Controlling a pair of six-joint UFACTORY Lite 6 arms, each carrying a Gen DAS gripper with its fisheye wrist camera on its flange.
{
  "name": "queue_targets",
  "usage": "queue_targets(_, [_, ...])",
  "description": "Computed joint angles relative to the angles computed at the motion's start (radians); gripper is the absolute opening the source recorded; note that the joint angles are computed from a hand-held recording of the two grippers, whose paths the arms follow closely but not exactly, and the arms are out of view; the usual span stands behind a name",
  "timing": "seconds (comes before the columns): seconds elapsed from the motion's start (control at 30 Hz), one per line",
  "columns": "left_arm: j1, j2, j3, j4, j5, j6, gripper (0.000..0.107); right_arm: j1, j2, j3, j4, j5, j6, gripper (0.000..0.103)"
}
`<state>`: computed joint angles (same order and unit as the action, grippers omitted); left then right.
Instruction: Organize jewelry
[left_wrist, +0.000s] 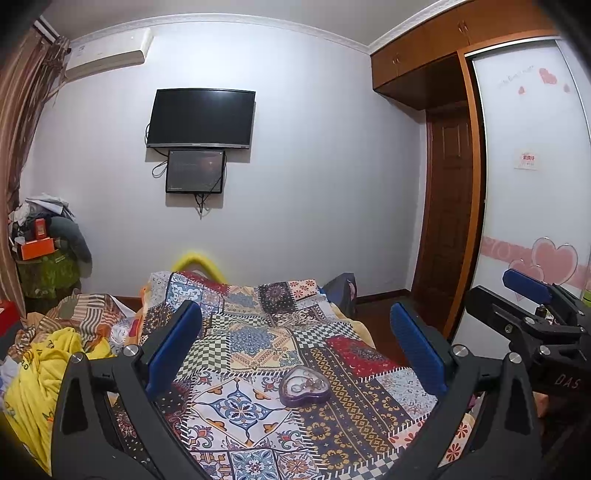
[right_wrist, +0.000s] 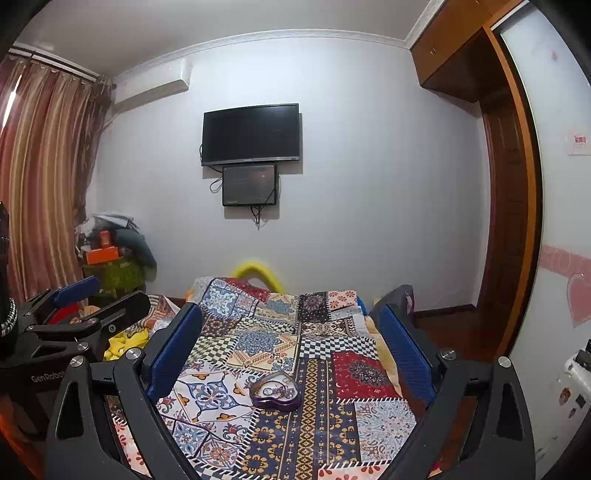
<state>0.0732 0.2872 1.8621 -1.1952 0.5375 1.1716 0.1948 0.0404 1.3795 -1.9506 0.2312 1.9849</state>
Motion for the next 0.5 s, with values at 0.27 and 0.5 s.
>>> queue_targets(0.27, [0.003, 0.005, 0.010, 0.010, 0.011, -0.015, 0.102, 0.002, 0.000, -0.005, -0.019, 0.009, 0.021, 0.095])
queue_targets(0.5, [-0.003, -0.020, -0.023, -0.013, -0.003, 0.027, 0.102, -0.001, -0.003, -0.015, -0.059, 0.014, 0.064, 0.095])
